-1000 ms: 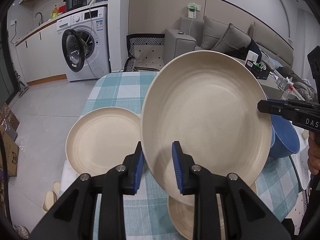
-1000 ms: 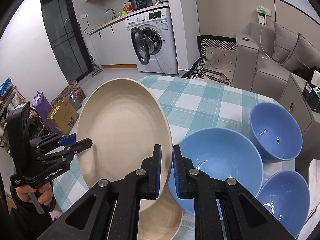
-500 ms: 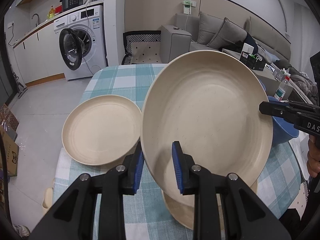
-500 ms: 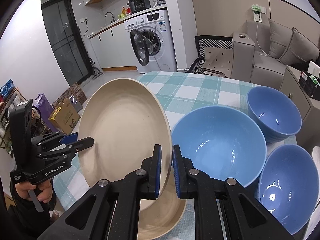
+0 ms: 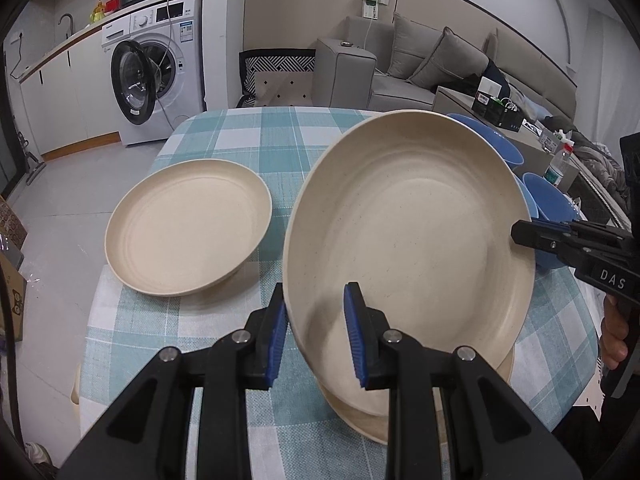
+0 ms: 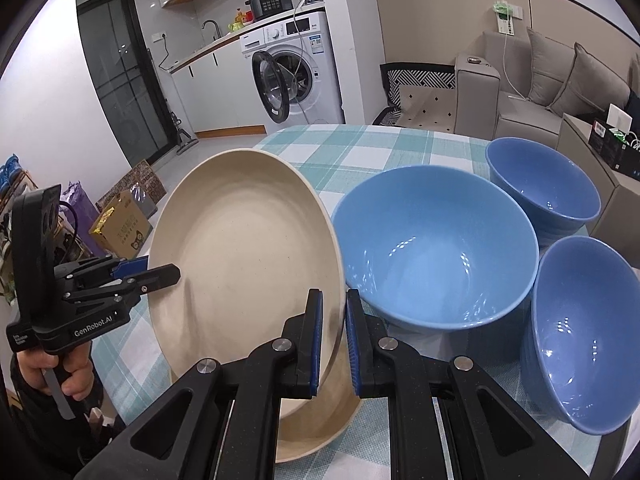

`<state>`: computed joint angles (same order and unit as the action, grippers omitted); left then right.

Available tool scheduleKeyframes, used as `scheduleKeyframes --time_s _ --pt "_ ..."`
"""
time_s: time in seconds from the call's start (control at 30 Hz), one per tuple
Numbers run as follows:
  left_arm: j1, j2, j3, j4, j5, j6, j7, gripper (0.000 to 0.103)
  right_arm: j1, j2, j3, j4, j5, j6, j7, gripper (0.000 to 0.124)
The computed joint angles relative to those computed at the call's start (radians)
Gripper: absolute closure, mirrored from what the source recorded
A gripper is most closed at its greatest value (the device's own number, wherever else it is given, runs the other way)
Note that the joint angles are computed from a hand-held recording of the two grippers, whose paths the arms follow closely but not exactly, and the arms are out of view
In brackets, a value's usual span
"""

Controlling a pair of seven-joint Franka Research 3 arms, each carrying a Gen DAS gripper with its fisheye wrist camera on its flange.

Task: Organize plates and bowls
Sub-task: 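Lay the cream plate flat onto the other plate and open the right gripper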

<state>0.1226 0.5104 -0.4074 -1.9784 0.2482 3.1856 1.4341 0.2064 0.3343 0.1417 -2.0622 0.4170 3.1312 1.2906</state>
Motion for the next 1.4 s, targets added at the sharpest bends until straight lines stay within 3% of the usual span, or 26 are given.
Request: scheduleKeyframes --time_s 0.13,0.33,0.5,0.7,0.83,0.97,1.1,1.4 --pt "-0.040 -0.005 0.042 -0.007 0.006 0.004 -0.018 0.077 0.031 -0.001 -0.027 -0.018 -0.015 0.021 0.022 0.112" --pt "-0.043 -0.002 0.044 -0.005 0.012 -0.009 -0.013 0.077 0.023 -0.004 -0.017 -0.033 -0.022 0.025 0.035 0.112" --pt "-0.068 0.001 0.063 -0.003 0.014 -0.027 -0.012 0.077 0.067 -0.004 -0.069 -0.049 -0.054 0.032 0.064 0.112" --pt "-0.088 0.000 0.078 -0.002 0.013 -0.045 -0.002 0.077 0.067 0.002 -0.076 -0.063 -0.074 0.030 0.082 0.112" --pt "-0.100 0.001 0.090 0.002 0.011 -0.058 0.006 0.077 0.160 0.011 -0.178 -0.065 -0.134 0.022 0.139 0.112" --pt "-0.118 -0.001 0.105 0.004 0.010 -0.073 0.012 0.077 0.174 0.017 -0.197 -0.062 -0.168 0.009 0.168 0.112" --pt "-0.115 0.001 0.100 0.004 0.002 -0.084 0.025 0.077 0.221 0.022 -0.250 -0.065 -0.218 0.003 0.207 0.112" --pt "-0.165 0.000 0.149 0.014 0.011 -0.105 0.016 0.073 0.316 0.044 -0.356 -0.057 -0.331 -0.018 0.308 0.112"
